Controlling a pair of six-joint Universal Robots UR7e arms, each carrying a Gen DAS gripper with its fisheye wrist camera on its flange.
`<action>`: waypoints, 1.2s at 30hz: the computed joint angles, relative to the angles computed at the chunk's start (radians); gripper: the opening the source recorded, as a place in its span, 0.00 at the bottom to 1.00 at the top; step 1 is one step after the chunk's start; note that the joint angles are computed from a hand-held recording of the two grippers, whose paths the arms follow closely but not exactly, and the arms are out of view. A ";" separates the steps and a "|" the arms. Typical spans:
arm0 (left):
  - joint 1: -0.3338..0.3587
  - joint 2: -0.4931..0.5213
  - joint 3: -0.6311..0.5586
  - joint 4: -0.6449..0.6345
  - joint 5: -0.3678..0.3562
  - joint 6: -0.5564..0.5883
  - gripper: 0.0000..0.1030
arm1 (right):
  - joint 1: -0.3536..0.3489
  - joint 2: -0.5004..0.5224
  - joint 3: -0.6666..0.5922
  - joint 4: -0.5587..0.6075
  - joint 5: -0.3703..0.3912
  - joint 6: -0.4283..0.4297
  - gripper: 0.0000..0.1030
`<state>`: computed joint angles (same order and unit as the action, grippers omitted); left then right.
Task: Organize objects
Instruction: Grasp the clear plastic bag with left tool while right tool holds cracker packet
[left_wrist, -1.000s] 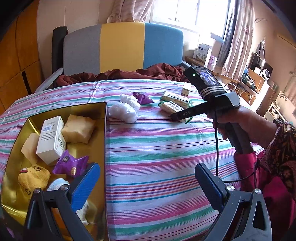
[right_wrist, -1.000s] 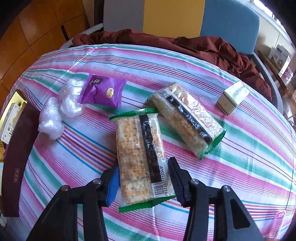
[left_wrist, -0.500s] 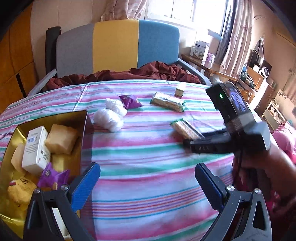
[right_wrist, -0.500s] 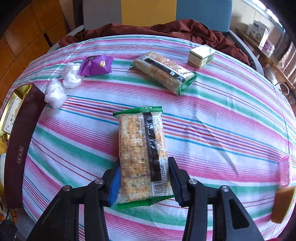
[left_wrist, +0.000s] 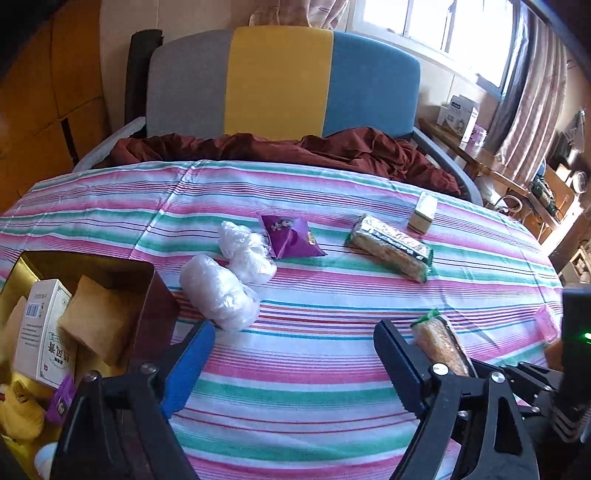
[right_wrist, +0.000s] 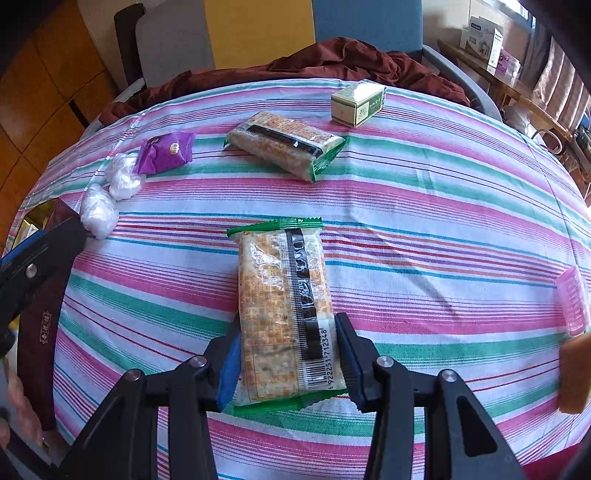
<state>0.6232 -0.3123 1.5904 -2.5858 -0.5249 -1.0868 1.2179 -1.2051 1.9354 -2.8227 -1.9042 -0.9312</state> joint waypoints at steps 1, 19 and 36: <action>0.010 0.004 -0.009 0.010 -0.003 -0.004 0.83 | 0.002 0.001 0.001 -0.002 -0.001 0.002 0.45; 0.069 0.045 -0.100 0.258 0.102 -0.117 0.84 | 0.001 -0.010 0.006 0.008 0.003 -0.009 0.45; 0.060 0.028 -0.055 0.388 0.217 -0.137 0.38 | -0.003 -0.019 0.003 0.032 0.014 0.003 0.45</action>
<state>0.6835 -0.2840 1.5358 -2.1974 -0.3084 -1.2233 1.2153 -1.2238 1.9389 -2.7906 -1.8904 -0.9280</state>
